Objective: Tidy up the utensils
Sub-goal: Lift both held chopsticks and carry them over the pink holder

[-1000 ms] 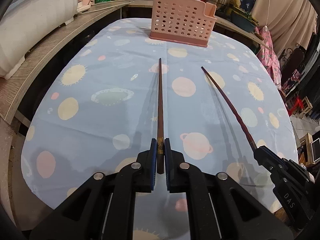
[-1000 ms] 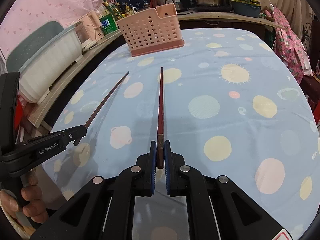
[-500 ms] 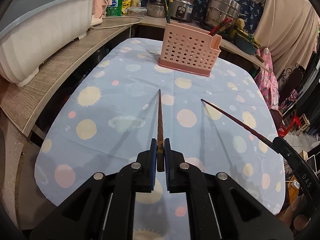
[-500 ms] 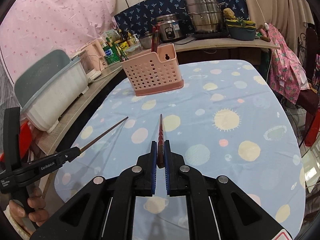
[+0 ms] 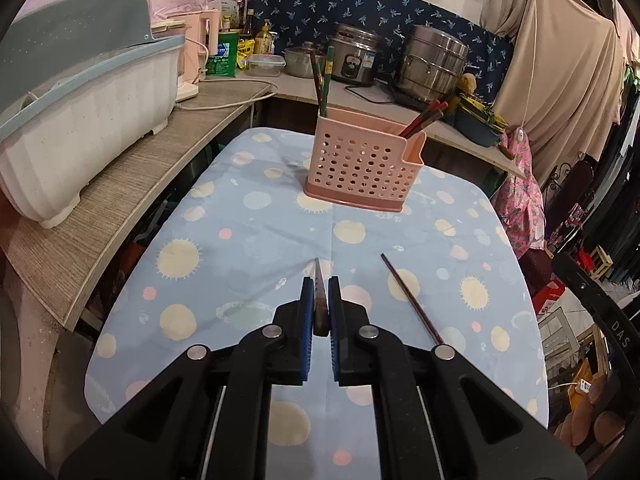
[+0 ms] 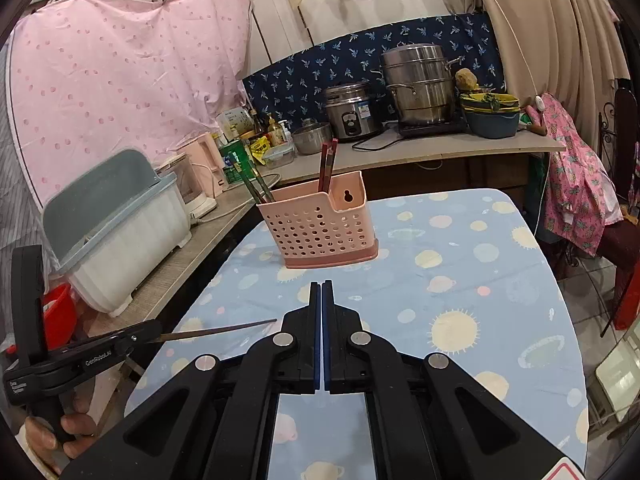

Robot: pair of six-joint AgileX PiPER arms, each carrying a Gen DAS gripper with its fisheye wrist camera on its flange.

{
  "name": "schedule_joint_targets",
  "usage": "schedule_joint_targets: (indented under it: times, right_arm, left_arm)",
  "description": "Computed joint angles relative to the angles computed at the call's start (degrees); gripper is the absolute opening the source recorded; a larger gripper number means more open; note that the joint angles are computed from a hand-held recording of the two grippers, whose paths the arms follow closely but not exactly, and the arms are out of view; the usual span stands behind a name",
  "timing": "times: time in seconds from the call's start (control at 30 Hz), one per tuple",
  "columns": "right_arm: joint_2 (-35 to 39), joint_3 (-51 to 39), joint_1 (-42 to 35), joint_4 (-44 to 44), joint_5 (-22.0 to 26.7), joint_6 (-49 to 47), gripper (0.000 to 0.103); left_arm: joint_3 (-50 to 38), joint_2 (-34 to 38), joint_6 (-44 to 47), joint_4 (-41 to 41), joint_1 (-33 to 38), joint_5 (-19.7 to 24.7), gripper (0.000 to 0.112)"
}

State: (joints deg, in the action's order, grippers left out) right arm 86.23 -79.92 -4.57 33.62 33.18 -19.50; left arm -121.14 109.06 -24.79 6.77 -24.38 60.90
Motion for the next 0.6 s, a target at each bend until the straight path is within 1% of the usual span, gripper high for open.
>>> schedule_joint_targets:
  times: [0.1, 0.13, 0.17, 0.23, 0.4, 0.5, 0.6]
  right_arm:
    - [1.0, -0.9, 0.3, -1.3, 0.4, 0.9, 0.002]
    - [1.1, -0.1, 0.3, -1.6, 0.2, 0.9, 0.007]
    - [1.3, 0.8, 0.1, -1.9, 0.4, 0.8, 0.01]
    - [1.6, 3.5, -0.6, -2.3, 0.1, 0.5, 0.02]
    - [3.9, 10.5, -3.7, -3.7, -0.5, -1.6, 0.021]
    - [6.3, 12.3, -5.2, -3.6, -0.7, -3.4, 0.021]
    - [8.5, 12.6, -6.0, -2.8, -0.3, -5.0, 0.021]
  left_arm:
    - [-0.4, 0.0, 0.1, 0.2, -0.2, -0.1, 0.007]
    - [0.1, -0.1, 0.2, 0.2, -0.2, -0.3, 0.007]
    - [1.1, -0.5, 0.2, 0.4, -0.3, -0.6, 0.007]
    - [2.7, -1.0, 0.1, 0.1, -0.2, -0.9, 0.007]
    - [6.5, -2.1, -0.3, -0.6, 0.0, -1.5, 0.006]
    - [7.5, -2.3, -0.4, -0.6, -0.4, -1.7, 0.006]
    - [8.0, -2.4, -0.8, -0.2, -1.0, -1.6, 0.003]
